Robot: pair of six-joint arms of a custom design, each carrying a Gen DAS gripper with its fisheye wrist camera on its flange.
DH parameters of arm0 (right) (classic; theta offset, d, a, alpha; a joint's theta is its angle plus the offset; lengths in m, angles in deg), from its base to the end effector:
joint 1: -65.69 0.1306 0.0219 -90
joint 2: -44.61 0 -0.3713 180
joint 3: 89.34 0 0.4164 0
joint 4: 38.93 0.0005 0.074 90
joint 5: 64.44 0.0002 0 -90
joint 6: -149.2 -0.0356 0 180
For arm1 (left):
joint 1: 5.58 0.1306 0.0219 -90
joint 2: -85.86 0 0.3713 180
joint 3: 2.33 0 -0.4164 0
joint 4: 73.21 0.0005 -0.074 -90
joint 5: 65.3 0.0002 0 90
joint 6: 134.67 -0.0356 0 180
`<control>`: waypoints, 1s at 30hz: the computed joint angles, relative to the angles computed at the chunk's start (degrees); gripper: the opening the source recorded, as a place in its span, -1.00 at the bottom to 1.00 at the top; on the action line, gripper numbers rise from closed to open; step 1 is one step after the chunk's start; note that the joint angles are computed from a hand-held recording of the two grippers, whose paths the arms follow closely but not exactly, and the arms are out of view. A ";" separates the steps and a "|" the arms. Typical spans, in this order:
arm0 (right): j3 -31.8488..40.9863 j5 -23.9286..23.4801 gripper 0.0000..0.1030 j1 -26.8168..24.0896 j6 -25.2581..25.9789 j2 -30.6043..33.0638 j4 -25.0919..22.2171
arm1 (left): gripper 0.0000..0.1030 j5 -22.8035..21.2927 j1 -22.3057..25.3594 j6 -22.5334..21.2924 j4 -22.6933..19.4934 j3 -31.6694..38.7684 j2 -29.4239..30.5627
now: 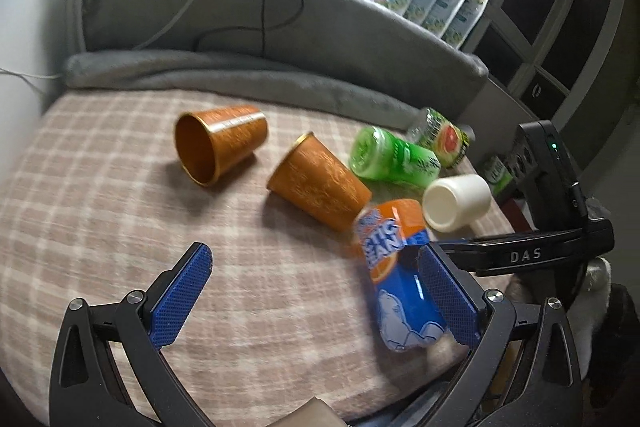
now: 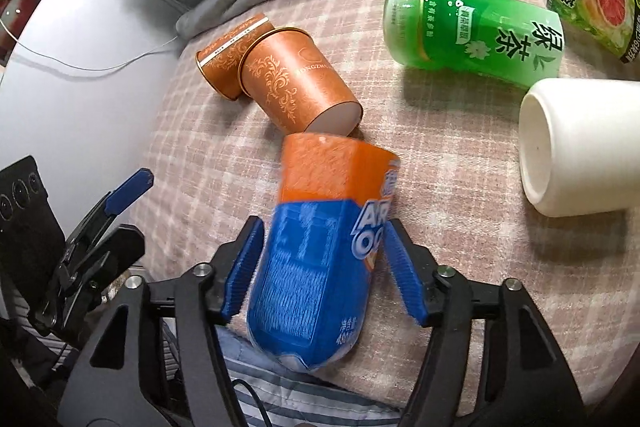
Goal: Flip cup upright
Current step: 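Carry the held bottle with the right tool toward the left tool, then close the left tool on the bottle while the right tool opens and releases it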
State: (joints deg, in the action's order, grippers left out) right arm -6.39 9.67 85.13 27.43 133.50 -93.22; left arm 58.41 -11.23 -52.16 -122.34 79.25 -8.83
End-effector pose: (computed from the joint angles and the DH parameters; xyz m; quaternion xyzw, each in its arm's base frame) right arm 0.4519 0.1693 0.3647 0.0675 0.9554 0.2304 0.1717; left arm 0.4652 -0.0664 0.3908 0.1955 0.8907 -0.2699 0.3092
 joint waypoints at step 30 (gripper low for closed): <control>-17.36 22.03 0.45 -2.17 -6.97 -22.90 6.60 | 0.78 4.69 -6.08 0.12 -16.86 13.90 14.48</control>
State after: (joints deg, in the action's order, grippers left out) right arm -23.76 31.70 82.96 20.46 110.61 -86.62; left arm 63.10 -17.32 -52.04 -139.20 93.15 5.65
